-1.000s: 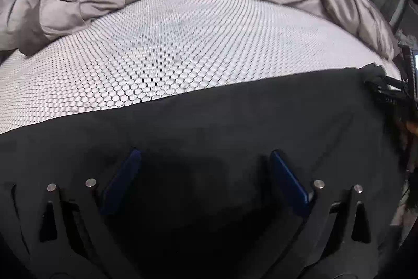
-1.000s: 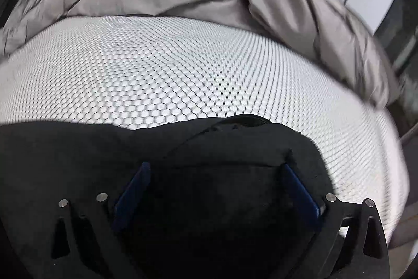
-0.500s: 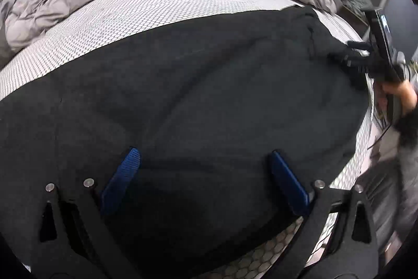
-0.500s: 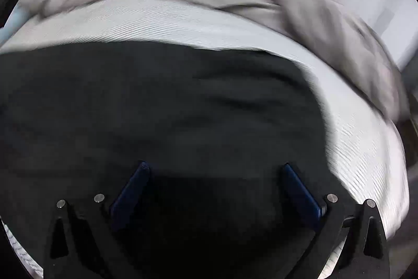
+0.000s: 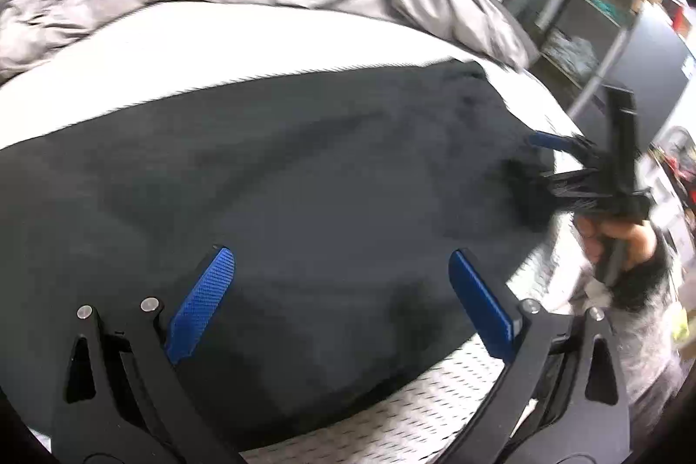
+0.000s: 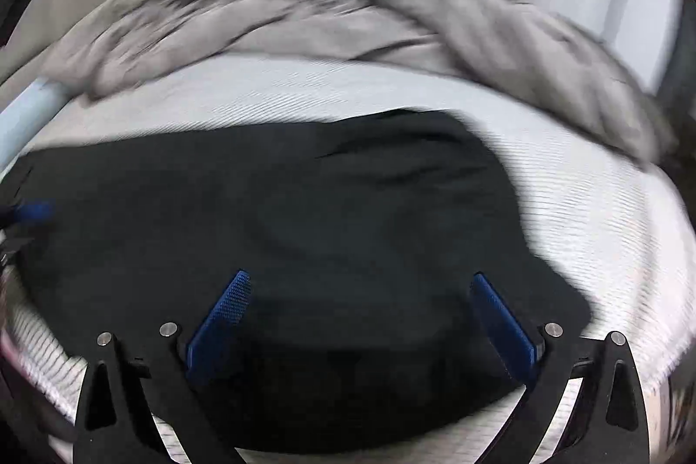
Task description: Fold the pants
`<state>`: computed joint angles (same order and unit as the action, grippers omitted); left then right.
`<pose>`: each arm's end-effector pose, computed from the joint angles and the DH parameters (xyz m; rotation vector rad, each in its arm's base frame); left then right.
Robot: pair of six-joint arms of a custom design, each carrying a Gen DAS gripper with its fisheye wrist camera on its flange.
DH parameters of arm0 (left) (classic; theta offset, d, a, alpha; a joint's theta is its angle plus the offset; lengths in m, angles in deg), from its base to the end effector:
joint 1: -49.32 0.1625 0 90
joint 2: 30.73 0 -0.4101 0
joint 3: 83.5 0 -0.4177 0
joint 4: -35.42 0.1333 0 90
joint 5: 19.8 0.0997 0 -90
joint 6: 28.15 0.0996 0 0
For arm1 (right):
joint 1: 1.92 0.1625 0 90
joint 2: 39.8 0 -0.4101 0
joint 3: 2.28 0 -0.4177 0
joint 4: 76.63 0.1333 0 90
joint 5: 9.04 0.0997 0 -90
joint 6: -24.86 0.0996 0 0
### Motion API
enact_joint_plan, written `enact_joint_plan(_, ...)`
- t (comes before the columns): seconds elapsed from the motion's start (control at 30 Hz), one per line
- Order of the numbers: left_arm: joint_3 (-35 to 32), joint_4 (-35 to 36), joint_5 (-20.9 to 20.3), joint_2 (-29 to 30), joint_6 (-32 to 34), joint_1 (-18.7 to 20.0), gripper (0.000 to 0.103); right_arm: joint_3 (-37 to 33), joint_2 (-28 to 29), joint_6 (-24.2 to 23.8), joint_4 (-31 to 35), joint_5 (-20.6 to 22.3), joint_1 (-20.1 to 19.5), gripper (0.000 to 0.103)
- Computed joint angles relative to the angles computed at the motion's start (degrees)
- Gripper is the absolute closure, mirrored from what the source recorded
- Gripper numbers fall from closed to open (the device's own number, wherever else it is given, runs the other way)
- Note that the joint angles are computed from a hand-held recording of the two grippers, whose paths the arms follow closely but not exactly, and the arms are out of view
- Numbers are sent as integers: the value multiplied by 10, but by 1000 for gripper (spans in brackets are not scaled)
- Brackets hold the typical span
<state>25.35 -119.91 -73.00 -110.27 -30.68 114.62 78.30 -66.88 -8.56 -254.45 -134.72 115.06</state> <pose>-0.0613 -0.5950 0.3554 0.2147 2.4975 -0.9826 0.4035 -0.6267 0.0028 1.0031 -2.1986 0.6979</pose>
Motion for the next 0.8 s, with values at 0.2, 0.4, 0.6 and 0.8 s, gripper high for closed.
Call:
enact_joint_plan(0.2, 2, 43, 68, 41, 53, -19, 2, 5, 4, -74, 10, -73, -4, 1)
enact_joint_plan(0.4, -4, 71, 66, 36, 28, -24, 2, -10, -7, 42, -75, -201, -42, 1)
enact_joint_plan(0.6, -24, 3, 42, 25, 30, -25, 2, 18, -16, 6, -178, -116, -17, 1)
enact_joint_plan(0.8, -89, 75, 104, 78, -38, 2, 5, -24, -2, 73, -5, -18, -13, 31)
